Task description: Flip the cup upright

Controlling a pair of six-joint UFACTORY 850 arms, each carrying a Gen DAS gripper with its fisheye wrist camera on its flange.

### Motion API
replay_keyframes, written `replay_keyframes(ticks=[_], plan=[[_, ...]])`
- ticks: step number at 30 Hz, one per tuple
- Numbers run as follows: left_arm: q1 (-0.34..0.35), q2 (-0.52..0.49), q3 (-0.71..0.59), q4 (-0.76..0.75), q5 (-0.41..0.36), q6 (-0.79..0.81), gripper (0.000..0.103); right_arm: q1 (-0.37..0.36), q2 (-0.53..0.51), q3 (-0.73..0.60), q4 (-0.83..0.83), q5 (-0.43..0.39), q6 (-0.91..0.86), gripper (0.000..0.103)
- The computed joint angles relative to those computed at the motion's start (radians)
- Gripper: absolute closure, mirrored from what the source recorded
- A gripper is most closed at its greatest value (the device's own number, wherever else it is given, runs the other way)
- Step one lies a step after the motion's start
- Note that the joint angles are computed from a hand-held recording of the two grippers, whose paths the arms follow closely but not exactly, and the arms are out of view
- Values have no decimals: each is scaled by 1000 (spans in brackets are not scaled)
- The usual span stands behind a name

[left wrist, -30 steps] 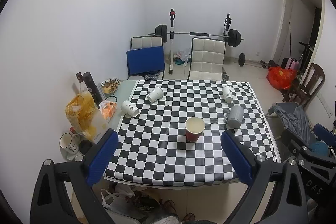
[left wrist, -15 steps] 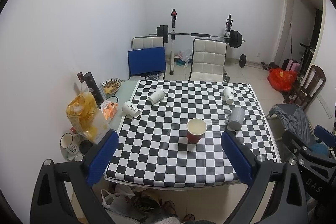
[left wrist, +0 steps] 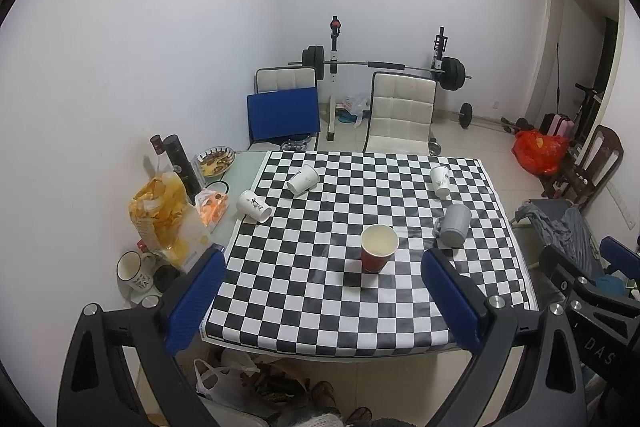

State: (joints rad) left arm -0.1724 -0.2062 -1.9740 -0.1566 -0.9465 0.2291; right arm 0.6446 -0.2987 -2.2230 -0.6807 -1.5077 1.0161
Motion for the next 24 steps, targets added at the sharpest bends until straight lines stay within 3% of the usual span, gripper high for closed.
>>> replay_keyframes(ticks=[24], plan=[[7, -5, -2, 4, 4, -4, 3, -3, -28, -31, 2, 7, -23, 10]])
